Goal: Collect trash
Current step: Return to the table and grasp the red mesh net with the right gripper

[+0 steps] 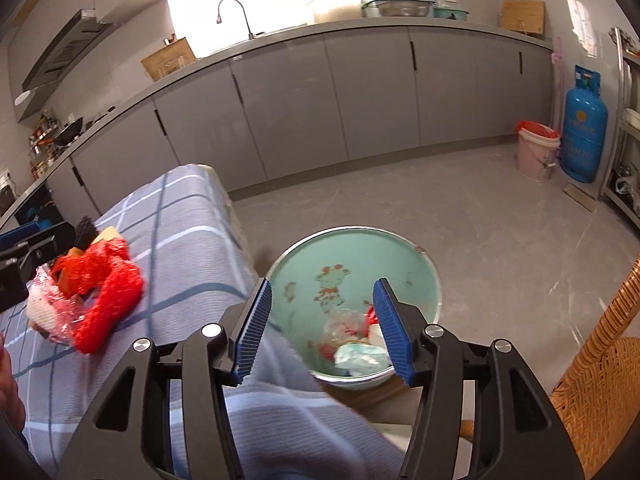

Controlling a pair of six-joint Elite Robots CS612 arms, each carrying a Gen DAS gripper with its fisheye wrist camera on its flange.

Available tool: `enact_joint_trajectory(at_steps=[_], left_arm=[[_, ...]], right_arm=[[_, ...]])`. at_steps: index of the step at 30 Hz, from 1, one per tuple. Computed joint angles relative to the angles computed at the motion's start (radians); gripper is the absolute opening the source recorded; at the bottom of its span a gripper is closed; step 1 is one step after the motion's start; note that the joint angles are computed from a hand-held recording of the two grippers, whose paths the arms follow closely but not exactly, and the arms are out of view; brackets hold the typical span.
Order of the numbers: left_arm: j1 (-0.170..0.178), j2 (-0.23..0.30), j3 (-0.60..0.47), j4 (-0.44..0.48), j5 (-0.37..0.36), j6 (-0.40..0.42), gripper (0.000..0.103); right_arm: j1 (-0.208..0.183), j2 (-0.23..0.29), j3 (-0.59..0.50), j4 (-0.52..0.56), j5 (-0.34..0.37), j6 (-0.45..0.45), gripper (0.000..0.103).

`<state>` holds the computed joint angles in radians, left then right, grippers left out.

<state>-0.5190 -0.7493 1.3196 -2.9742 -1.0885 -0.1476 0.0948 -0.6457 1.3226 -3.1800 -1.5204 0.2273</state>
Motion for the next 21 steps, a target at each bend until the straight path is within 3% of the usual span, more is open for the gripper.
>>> enact_joint_trajectory(at_steps=[6, 12, 16, 21], left_arm=[[0.02, -0.06, 0.128, -0.054, 0.09, -0.057, 0.09], [0.064, -0.097, 0.203, 0.005, 0.194, -0.191, 0.091], [0.09, -0.113, 0.23, 0.054, 0.189, -0.271, 0.091], [0.107, -0.124, 0.259, 0.058, 0.169, -0.312, 0.091]], right_arm=[[0.034, -0.007, -0.008, 0.014, 0.037, -0.056, 0.056], [0.072, -0.001, -0.033, 0.046, 0.055, -0.102, 0.056], [0.099, 0.01, -0.062, 0.075, 0.056, -0.144, 0.056], [0.124, 0.032, -0.111, 0.124, 0.06, -0.17, 0.057]])
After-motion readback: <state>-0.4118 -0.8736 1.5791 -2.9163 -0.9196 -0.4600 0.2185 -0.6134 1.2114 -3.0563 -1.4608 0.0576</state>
